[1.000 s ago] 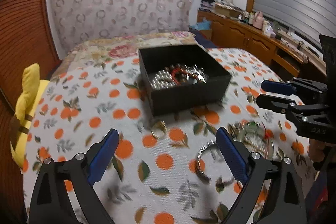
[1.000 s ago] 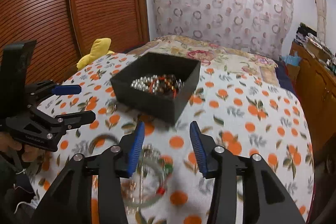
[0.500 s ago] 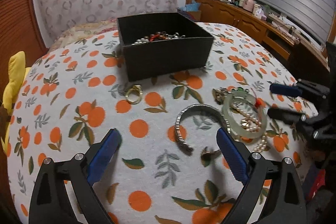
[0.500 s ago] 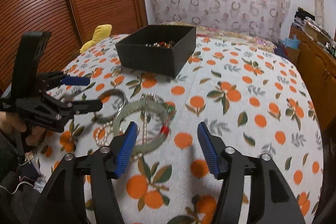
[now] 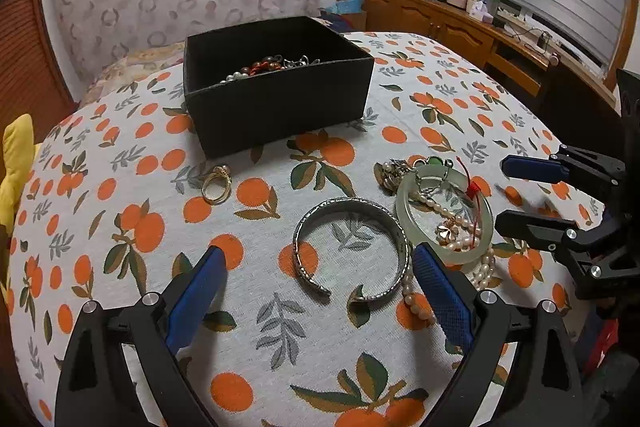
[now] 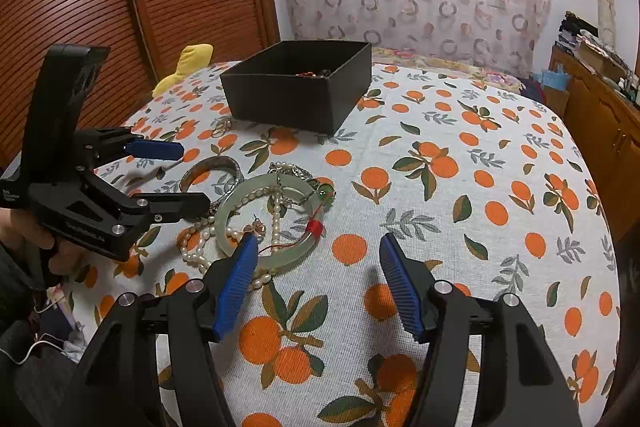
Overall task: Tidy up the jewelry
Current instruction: 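Move the open left tool down around the silver bangle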
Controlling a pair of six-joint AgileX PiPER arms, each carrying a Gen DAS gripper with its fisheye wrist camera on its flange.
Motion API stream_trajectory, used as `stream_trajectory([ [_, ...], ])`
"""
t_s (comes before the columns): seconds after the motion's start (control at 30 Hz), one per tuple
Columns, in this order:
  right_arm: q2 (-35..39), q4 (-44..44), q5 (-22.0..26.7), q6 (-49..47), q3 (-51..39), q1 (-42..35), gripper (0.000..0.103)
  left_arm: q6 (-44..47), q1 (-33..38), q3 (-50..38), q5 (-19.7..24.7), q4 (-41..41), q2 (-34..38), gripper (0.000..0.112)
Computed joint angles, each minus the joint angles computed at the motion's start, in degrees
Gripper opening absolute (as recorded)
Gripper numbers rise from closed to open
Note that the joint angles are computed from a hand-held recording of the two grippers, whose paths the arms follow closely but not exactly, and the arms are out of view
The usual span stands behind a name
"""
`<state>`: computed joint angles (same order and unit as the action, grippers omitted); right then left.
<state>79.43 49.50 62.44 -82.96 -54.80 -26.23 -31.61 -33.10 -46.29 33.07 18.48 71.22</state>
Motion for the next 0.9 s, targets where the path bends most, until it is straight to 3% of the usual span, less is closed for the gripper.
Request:
stream_trajectory([
  [0.43, -0.44, -0.24, -0.82, -0.81, 0.71, 0.30, 0.065, -3.31, 0.24, -0.26, 0.34, 2.49, 0.67, 0.087],
  [0.7, -0.35, -0.34, -0.63, -0.85, 0.56, 0.11, 0.065, -3.05, -1.26, -2.18, 0.61, 3.14, 2.75, 0.062],
  [0.9, -0.91, -1.06, -1.52, 0.16, 0.81, 1.57, 0.066, -4.10, -2.76, -1.62, 0.82, 4.40, 2.04, 0.057],
])
